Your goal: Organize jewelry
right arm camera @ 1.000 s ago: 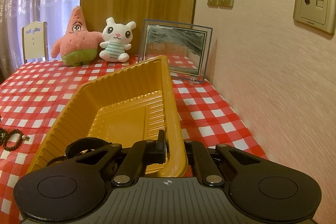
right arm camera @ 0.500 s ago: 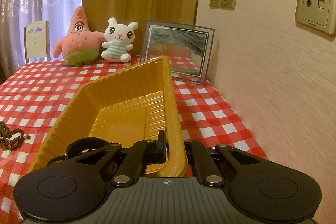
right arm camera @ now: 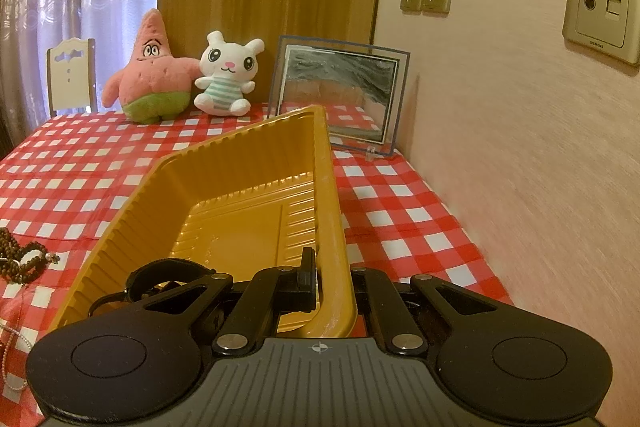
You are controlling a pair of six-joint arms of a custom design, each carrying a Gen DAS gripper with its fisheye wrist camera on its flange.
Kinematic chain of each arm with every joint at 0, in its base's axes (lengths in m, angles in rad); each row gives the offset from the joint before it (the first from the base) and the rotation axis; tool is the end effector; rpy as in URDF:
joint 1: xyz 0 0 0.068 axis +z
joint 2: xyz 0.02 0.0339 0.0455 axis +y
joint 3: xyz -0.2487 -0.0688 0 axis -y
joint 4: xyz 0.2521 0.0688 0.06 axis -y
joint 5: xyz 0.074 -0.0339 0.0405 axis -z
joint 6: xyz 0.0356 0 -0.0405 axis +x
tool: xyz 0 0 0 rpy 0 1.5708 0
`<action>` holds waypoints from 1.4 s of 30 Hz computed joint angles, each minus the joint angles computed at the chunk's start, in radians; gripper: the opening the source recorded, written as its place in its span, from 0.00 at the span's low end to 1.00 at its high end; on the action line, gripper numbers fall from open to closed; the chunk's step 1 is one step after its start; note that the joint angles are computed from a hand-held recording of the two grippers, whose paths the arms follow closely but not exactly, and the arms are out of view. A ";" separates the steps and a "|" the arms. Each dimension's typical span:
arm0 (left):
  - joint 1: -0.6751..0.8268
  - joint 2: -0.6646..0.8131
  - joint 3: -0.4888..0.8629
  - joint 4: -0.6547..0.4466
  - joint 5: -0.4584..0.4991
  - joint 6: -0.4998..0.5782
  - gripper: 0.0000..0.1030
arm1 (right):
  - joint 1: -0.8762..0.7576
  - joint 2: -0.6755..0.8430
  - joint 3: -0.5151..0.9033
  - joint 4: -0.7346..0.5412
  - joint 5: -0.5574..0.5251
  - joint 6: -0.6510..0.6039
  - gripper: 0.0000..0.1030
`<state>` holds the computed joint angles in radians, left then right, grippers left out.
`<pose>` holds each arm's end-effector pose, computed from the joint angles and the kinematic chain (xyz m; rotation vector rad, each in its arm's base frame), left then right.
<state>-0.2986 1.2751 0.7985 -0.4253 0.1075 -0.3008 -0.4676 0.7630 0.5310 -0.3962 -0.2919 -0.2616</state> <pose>0.2540 -0.0822 0.2032 0.0441 2.5061 -0.3859 0.1714 -0.0751 0.2223 0.0613 2.1693 -0.0960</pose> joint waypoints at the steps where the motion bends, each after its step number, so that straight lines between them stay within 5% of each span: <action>1: 0.016 0.027 0.009 0.015 0.005 -0.035 0.17 | -0.001 0.001 0.000 0.001 0.000 -0.001 0.04; 10: 0.102 0.147 0.012 0.133 0.097 -0.297 0.17 | 0.003 -0.003 -0.002 -0.002 0.010 0.003 0.04; 13: 0.109 0.139 -0.007 0.166 0.106 -0.330 0.05 | 0.004 0.005 0.002 0.000 0.012 0.000 0.04; 18: 0.142 0.037 -0.011 0.113 0.139 -0.276 0.05 | 0.005 0.005 0.002 0.000 0.014 0.002 0.04; 25: 0.263 -0.152 0.080 -0.106 0.176 -0.105 0.05 | 0.008 0.006 -0.001 0.007 0.015 0.002 0.04; 34: 0.382 -0.194 -0.016 -0.197 -0.002 0.010 0.05 | 0.008 0.001 -0.006 0.008 0.008 -0.005 0.04; 39: 0.311 -0.218 -0.051 -0.254 -0.132 0.129 0.10 | 0.011 -0.010 -0.008 -0.003 0.008 -0.005 0.04; 42: 0.251 -0.252 -0.056 -0.296 -0.090 0.157 0.16 | 0.010 -0.012 -0.008 -0.004 0.006 -0.007 0.04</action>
